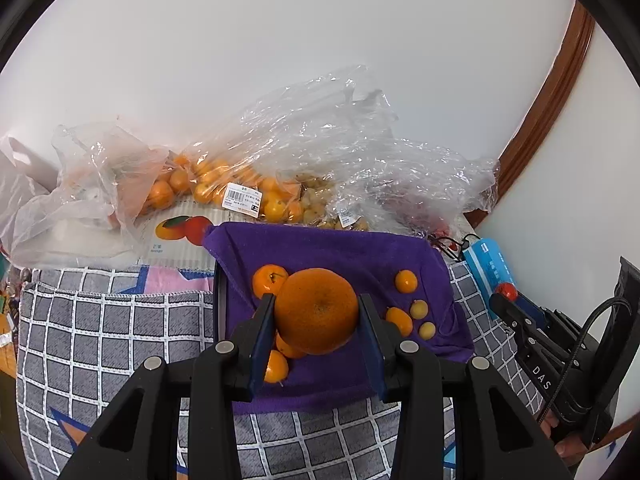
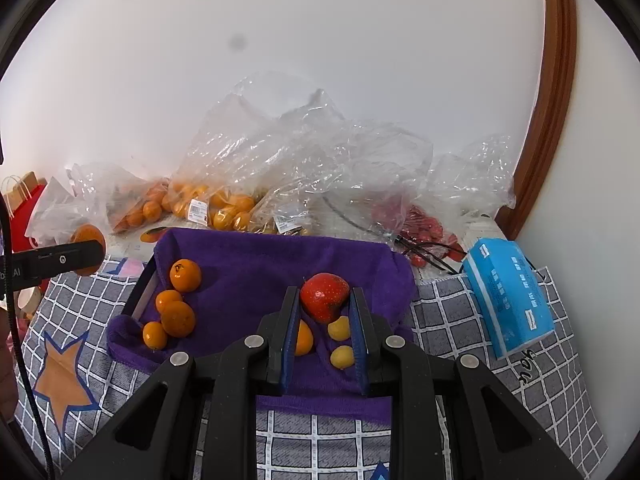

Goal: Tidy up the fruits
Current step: 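Carry the orange with the left tool while the right tool carries the strawberry over the towel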

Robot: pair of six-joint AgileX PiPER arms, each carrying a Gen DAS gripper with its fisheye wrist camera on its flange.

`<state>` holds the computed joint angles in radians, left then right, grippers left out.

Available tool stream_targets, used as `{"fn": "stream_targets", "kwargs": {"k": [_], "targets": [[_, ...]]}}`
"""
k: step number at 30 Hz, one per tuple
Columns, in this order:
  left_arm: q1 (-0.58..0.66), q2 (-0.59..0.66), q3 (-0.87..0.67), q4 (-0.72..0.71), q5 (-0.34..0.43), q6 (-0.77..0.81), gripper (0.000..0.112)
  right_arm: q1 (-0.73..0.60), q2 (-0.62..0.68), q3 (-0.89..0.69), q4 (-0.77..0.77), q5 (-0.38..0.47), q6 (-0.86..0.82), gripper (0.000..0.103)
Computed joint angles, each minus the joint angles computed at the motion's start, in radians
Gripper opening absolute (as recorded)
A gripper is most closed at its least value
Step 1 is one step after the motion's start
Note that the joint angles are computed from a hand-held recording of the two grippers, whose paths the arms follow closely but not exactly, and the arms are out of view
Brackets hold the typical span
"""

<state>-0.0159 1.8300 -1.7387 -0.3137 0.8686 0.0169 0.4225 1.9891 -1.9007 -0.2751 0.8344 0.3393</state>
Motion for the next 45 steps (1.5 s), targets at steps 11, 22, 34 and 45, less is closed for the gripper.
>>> {"fn": "stream_targets", "kwargs": {"k": [11, 22, 34, 45], "targets": [[-0.001, 0.07, -0.091, 0.013, 0.026, -0.014, 0.038, -0.021, 0.061, -0.077, 0.01, 0.015, -0.028, 0.024], [-0.02, 0.15, -0.191, 0.047, 0.056, -0.033, 0.038, -0.038, 0.139, -0.173, 0.036, 0.031, -0.076, 0.024], [-0.034, 0.255, -0.325, 0.063, 0.106, -0.053, 0.038, -0.059, 0.232, -0.292, 0.067, 0.059, -0.107, 0.024], [-0.04, 0.349, -0.453, 0.067, 0.154, -0.069, 0.038, -0.073, 0.31, -0.399, 0.088, 0.095, -0.138, 0.024]]}}
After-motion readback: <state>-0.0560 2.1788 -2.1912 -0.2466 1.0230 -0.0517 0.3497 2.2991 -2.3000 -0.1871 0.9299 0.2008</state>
